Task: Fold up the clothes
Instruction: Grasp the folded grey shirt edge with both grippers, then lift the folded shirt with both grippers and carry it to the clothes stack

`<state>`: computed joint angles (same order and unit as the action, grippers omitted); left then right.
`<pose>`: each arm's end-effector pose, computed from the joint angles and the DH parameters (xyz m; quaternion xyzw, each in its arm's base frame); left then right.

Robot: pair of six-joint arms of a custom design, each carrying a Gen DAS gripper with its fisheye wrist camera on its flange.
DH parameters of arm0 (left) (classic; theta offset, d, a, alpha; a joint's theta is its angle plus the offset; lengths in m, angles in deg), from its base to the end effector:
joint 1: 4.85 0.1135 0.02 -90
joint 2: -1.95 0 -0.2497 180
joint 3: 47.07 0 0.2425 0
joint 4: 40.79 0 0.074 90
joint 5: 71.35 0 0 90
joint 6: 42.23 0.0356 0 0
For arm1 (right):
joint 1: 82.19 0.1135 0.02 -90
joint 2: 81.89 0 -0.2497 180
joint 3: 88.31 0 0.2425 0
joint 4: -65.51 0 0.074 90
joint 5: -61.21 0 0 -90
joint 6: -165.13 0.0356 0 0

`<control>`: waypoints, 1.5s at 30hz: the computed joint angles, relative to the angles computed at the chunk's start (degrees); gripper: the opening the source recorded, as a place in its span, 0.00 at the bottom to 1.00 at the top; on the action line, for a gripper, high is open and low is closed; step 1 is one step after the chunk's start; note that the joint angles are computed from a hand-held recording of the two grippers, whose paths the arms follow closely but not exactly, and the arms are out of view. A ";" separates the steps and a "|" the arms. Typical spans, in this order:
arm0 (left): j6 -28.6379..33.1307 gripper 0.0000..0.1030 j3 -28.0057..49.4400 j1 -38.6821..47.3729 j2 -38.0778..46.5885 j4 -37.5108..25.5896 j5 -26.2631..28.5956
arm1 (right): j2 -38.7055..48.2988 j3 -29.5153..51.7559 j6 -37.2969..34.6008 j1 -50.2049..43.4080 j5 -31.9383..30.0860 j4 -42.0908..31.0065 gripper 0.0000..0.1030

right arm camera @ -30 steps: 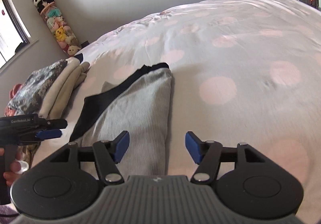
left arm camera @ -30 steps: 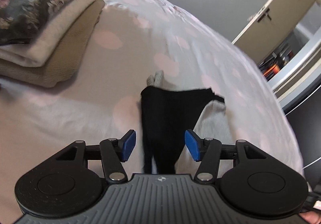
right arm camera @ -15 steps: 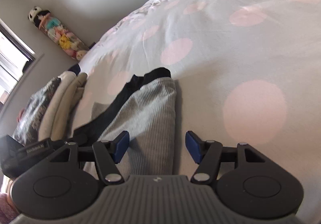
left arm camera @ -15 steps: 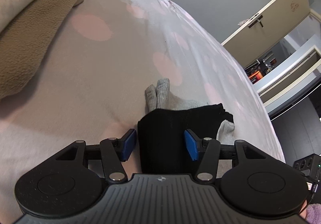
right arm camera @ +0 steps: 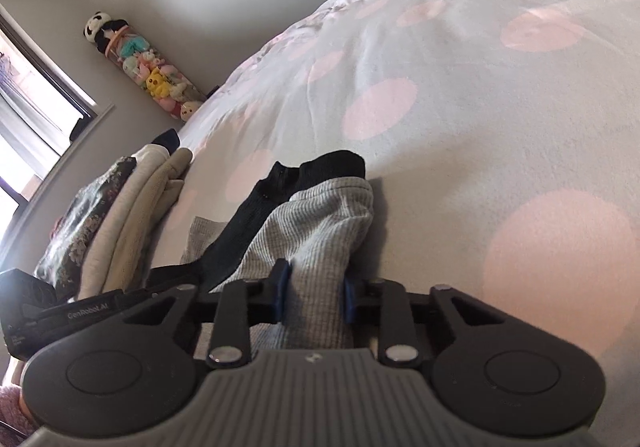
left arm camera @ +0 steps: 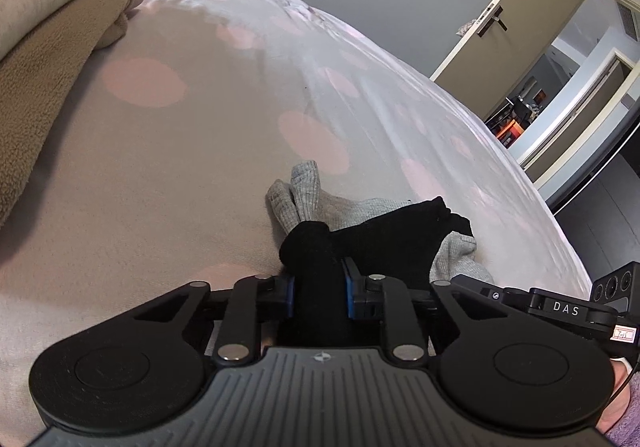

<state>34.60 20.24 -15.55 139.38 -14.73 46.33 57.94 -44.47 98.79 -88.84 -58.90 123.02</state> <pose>0.3528 -0.0835 -0.0190 0.0741 0.8958 -0.2938 0.3252 0.2678 -0.0132 -0.0318 0.1184 0.8690 0.2934 0.3805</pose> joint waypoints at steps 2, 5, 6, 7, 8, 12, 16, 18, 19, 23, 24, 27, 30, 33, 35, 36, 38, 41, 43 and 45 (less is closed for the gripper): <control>0.80 0.16 -1.08 -0.42 -0.55 1.52 -1.02 | -0.02 -0.88 -0.35 0.84 1.58 1.63 0.22; 1.12 0.15 -2.84 -0.63 -1.77 3.43 -1.67 | -2.65 -3.57 -1.69 3.25 5.92 3.25 0.18; 1.06 0.15 -3.58 -0.60 -2.44 3.95 -1.63 | -3.70 -4.51 -1.85 3.91 7.11 3.71 0.18; 0.98 0.14 -4.30 -0.57 -3.13 4.42 -1.59 | -4.94 -5.50 -1.89 4.35 7.96 4.05 0.17; 0.68 0.14 -5.65 -0.47 -4.06 5.75 -1.32 | -6.34 -6.47 -1.79 4.78 8.60 4.18 0.17; 0.30 0.14 -12.77 -0.12 -9.84 10.64 -1.57 | -13.64 -10.72 -1.58 7.33 11.73 3.44 0.17; -1.16 0.13 -20.95 1.46 -17.22 15.39 -2.09 | -23.43 -15.11 -0.90 12.09 16.29 1.57 0.17; -2.20 0.13 -25.03 2.97 -21.77 17.11 -1.88 | -30.07 -16.62 -0.73 15.24 18.82 -1.74 0.17; -2.61 0.13 -27.32 3.88 -24.35 18.24 -1.84 | -33.82 -17.11 -0.85 16.97 20.13 -4.15 0.17; -3.86 0.13 -35.96 8.66 -36.20 20.72 -0.73 | -48.75 -16.75 -1.85 24.03 24.93 -15.94 0.17; -3.82 0.13 -37.87 10.30 -39.67 20.19 -0.09 | -51.48 -15.99 -2.01 25.90 25.99 -18.62 0.17; -2.22 0.13 -42.38 16.62 -53.43 13.05 2.34 | -56.70 -12.51 -2.38 31.44 28.62 -25.28 0.17; -0.42 0.13 -44.22 25.21 -69.25 0.54 6.72 | -56.95 -6.80 -2.94 37.19 30.46 -29.56 0.17; 2.19 0.13 -42.76 36.10 -82.12 -13.26 13.05 | -54.56 0.68 -4.18 42.24 30.70 -33.53 0.16; 4.05 0.13 -40.92 44.30 -86.87 -19.91 18.25 | -51.94 6.70 -5.00 45.26 29.99 -36.20 0.17; 4.87 0.13 -40.11 48.09 -88.15 -22.03 20.70 | -50.34 9.86 -5.46 46.59 29.52 -37.46 0.17; 7.15 0.13 -37.58 55.83 -89.08 -26.05 25.26 | -46.70 16.59 -6.55 49.33 28.60 -40.25 0.16; 9.98 0.13 -32.99 66.08 -86.69 -29.93 31.13 | -40.54 27.78 -8.15 53.21 27.24 -45.37 0.17; 11.61 0.13 -29.36 71.22 -82.88 -32.22 33.77 | -36.15 35.79 -9.28 55.53 26.61 -49.64 0.16; 12.56 0.13 -26.96 74.63 -78.77 -32.11 34.82 | -29.97 45.74 -10.40 57.20 25.54 -54.73 0.17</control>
